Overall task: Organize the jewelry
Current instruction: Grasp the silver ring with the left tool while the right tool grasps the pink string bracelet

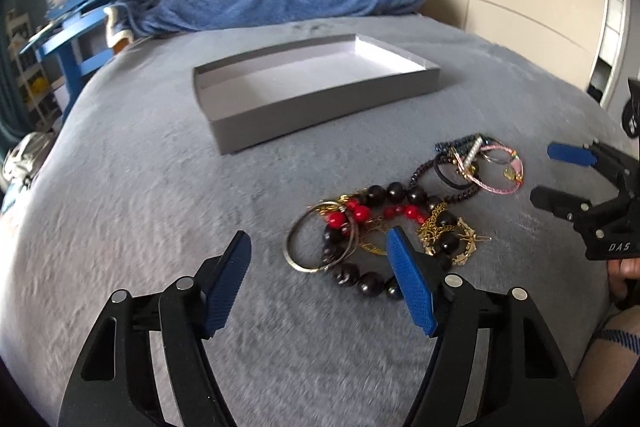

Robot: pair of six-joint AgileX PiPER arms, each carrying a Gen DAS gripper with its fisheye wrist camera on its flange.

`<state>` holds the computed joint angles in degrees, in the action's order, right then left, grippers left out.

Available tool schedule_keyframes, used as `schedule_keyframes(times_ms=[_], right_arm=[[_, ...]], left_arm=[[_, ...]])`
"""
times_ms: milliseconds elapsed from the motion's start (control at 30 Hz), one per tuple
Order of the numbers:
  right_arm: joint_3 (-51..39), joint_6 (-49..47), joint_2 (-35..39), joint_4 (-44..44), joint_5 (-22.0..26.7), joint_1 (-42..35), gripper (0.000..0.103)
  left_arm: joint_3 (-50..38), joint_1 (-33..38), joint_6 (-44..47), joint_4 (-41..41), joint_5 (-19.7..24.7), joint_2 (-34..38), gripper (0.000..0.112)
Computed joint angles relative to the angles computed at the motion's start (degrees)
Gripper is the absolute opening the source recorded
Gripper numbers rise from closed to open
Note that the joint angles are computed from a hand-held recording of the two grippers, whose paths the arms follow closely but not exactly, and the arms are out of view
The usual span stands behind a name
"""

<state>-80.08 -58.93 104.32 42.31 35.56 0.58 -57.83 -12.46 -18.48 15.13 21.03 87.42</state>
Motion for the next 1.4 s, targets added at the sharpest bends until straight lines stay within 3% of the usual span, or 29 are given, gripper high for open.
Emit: schedule_keyframes(times_ms=[233,333,400,500,600,900,1133,1400], right_arm=[[-2.39,1.68,1.2,-1.71,1.78,0.79,0.079],[-2.66,1.32,1.32,-0.92,1.96,0.63,0.075],[-3.11,1.9,1.58,-0.99,2.13,0.62,0.071],[-3.3,2.24,1.63,-0.8,2.24,0.61,0.064],[-3.45,2.37,1.7,-1.0,2.23,0.75,0.057],[-5.94,3.54,2.17,0.55,4.08,1.45,0.057],[-9.9,8.95,4.63,-5.45,5.32,2.87,0.057],[-9.41,4.98,5.12,-2.57,9.26,1.84,0.057]], left_arm=[[-3.7,1.72,5.96,-6.13,2.49,3.24,0.07],[-3.76,3.01,11.62,-11.3,2.5,3.21,0.049],[-3.39,3.98,17.46,-16.56,2.06,2.91,0.025],[-1.9,4.2,21.38,-19.6,0.44,1.6,0.009],[-0.28,4.81,23.83,-22.13,-1.23,-0.02,0.007],[2.54,9.04,25.46,-24.53,-3.08,-3.33,0.005],[1.88,11.34,25.3,-25.2,-0.95,-1.1,0.006],[0.23,13.74,31.74,-32.25,0.05,0.54,0.004]])
